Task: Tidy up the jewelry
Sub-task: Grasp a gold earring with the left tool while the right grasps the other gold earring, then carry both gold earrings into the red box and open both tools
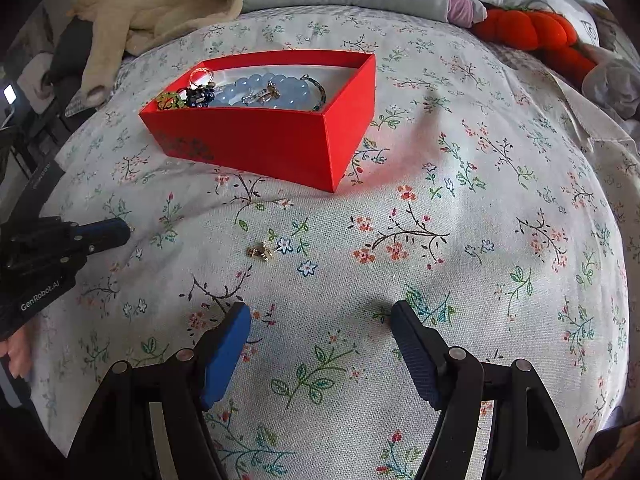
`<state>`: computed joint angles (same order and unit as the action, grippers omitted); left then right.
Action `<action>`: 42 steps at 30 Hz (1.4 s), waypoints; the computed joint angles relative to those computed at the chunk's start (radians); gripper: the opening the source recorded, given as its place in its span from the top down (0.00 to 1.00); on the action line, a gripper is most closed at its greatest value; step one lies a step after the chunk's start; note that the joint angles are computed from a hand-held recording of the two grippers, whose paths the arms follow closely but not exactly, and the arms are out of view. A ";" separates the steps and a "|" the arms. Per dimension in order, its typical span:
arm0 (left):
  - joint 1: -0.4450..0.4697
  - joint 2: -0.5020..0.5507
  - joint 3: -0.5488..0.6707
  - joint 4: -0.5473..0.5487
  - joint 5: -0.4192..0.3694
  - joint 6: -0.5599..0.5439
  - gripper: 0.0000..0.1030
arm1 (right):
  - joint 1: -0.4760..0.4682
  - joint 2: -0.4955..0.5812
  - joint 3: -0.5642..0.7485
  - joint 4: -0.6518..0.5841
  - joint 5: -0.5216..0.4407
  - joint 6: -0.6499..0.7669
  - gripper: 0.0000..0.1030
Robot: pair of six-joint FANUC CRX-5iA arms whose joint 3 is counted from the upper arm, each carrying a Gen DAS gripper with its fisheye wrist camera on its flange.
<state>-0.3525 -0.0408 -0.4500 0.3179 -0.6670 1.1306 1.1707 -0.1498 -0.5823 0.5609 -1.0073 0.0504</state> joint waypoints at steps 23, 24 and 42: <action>0.074 -0.021 -0.039 0.127 -0.015 -0.064 0.97 | -0.048 0.075 0.063 0.010 0.090 0.081 0.88; 0.077 -0.022 -0.040 0.134 -0.019 -0.064 0.97 | -0.047 0.078 0.066 0.009 0.086 0.082 0.88; 0.071 -0.034 -0.013 0.180 -0.016 -0.087 0.97 | -0.068 -0.057 0.025 0.056 0.099 -0.028 0.89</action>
